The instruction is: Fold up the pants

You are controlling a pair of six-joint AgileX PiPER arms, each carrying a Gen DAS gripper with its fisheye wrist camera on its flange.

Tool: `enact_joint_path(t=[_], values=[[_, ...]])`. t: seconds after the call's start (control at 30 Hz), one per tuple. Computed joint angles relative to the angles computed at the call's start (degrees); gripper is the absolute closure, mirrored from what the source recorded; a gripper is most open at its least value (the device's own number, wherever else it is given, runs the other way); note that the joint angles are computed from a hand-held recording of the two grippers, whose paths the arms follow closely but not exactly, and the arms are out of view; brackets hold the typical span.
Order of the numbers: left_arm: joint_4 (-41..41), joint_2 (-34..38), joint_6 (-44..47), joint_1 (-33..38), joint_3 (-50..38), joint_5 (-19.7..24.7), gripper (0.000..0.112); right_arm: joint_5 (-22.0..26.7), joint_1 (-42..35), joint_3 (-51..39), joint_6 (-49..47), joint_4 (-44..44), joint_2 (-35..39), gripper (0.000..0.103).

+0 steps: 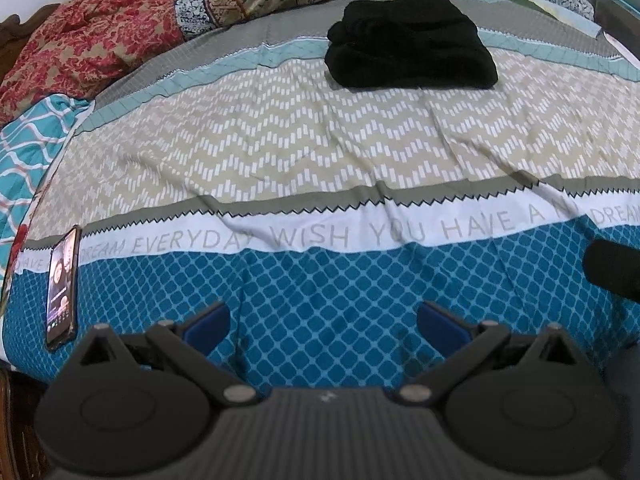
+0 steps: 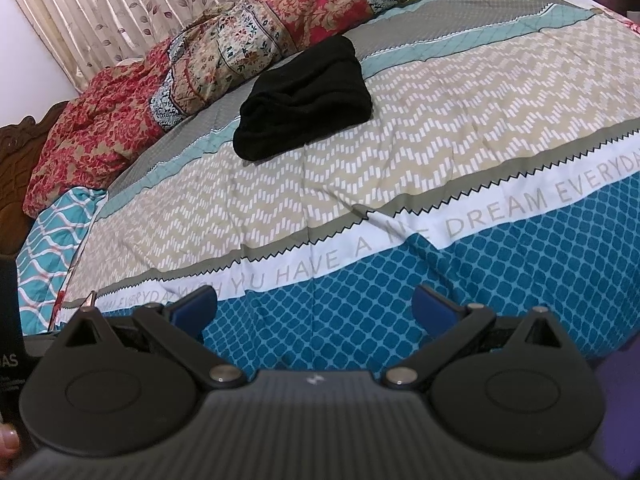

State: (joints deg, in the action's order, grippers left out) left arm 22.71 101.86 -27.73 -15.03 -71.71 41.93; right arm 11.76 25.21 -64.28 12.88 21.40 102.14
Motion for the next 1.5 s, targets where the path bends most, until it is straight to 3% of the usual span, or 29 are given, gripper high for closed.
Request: enact_joint_path(t=[1.5], values=[[-0.6, -0.2, 1.8, -0.4, 0.4, -0.3, 0.009, 0.6, -0.1, 0.1, -1.6, 2.0, 0.1, 0.0]])
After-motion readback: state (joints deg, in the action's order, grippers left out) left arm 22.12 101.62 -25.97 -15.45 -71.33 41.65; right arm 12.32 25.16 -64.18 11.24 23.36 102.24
